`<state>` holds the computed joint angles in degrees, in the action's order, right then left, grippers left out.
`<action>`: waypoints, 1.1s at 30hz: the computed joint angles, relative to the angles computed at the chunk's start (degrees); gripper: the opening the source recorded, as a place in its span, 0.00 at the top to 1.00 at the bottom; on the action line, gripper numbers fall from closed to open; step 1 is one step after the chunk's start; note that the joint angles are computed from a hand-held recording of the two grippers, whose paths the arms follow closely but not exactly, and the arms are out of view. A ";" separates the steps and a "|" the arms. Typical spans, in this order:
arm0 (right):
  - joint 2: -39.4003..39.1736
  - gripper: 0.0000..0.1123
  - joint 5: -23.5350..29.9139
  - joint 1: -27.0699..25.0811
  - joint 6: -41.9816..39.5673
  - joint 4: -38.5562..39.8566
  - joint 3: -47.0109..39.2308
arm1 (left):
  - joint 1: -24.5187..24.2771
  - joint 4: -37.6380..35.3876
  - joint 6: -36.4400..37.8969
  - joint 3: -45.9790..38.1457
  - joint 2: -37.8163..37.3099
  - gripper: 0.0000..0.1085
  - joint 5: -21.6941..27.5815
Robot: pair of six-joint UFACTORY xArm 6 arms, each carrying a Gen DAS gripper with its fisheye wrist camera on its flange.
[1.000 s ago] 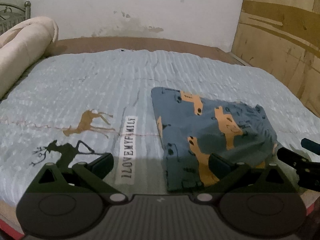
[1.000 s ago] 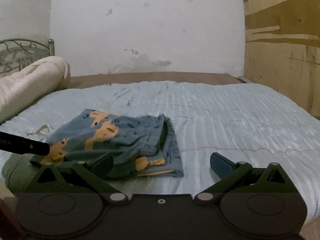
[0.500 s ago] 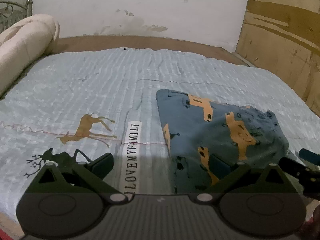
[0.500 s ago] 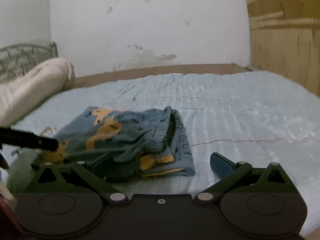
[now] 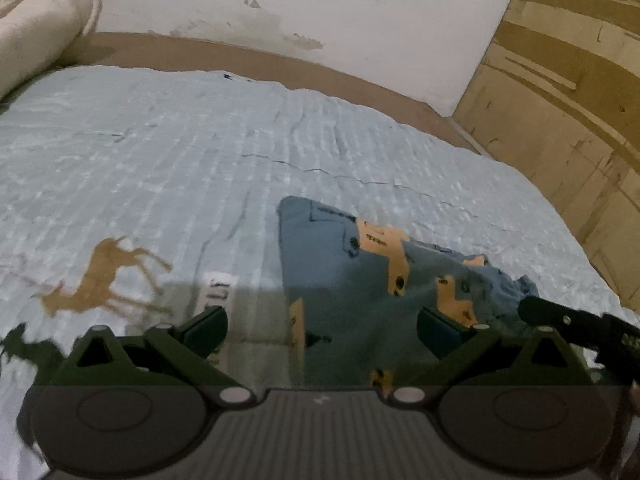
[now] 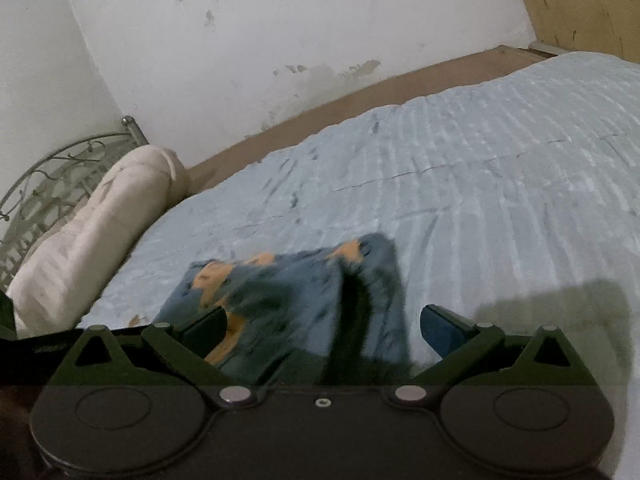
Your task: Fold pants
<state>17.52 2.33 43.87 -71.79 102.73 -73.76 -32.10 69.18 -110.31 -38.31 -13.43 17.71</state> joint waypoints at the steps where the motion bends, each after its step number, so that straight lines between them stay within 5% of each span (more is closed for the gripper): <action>1: 0.52 0.09 1.00 -0.61 4.28 -3.98 -0.04 | 0.41 -0.69 0.62 -0.43 0.69 0.06 -0.70; 4: 1.45 0.09 5.14 -2.64 11.13 -8.33 -0.08 | 1.27 -2.11 1.49 -1.33 2.40 0.06 -2.50; 13: 1.25 0.09 5.78 -2.63 -10.31 12.30 -0.37 | 1.10 -3.41 2.76 -1.73 3.64 0.06 -3.13; 22: 0.85 0.22 3.92 -1.68 -16.36 19.05 -1.11 | 2.65 -4.18 2.14 -0.22 1.92 0.08 -6.67; 31: 1.66 0.49 -0.90 -1.57 -27.72 32.70 -3.65 | 2.65 -4.15 1.92 0.61 0.47 0.32 -7.16; 33: 1.88 0.51 -2.10 -1.42 -31.24 35.57 -4.46 | 2.04 -5.16 2.02 0.47 0.37 0.61 -5.39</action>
